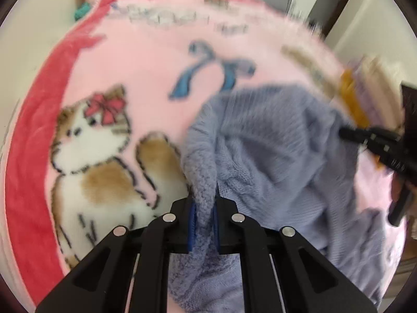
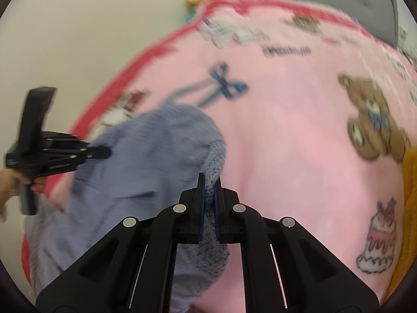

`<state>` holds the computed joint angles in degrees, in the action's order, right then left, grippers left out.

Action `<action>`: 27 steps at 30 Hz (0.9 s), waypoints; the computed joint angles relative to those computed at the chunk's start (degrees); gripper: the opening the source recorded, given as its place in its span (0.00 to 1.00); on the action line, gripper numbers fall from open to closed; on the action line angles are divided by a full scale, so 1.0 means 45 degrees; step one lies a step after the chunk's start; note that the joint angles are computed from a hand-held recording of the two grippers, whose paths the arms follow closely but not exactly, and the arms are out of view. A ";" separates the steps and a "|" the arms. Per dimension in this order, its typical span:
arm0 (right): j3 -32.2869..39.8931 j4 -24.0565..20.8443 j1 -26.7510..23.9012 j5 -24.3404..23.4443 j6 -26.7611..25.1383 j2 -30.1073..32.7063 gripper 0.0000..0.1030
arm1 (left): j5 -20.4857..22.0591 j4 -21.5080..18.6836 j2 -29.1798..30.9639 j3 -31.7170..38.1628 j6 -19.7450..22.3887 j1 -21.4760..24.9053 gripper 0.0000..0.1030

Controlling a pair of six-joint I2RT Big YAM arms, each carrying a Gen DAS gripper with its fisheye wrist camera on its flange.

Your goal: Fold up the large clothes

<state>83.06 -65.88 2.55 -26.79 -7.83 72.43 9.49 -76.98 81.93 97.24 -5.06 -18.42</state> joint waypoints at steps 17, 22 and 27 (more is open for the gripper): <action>-0.2399 -0.6527 -0.1841 -0.2012 -0.7508 -0.6943 0.05 | 0.1676 -0.0894 -0.8216 -0.5116 0.0060 -0.2167 0.10; -0.4637 -0.6254 0.1940 0.1367 -0.6629 -0.9293 0.06 | -0.0262 -0.1179 -0.9401 -0.7092 -0.1919 -0.4576 0.11; -0.5299 -0.5951 0.3920 0.2203 -0.5252 -1.0077 0.36 | -0.0789 -0.0901 -0.9546 -0.7403 -0.2658 -0.4719 0.18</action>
<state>59.21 -92.66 20.19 -16.87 -31.47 27.08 5.94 -81.03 38.98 63.93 -17.02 -39.65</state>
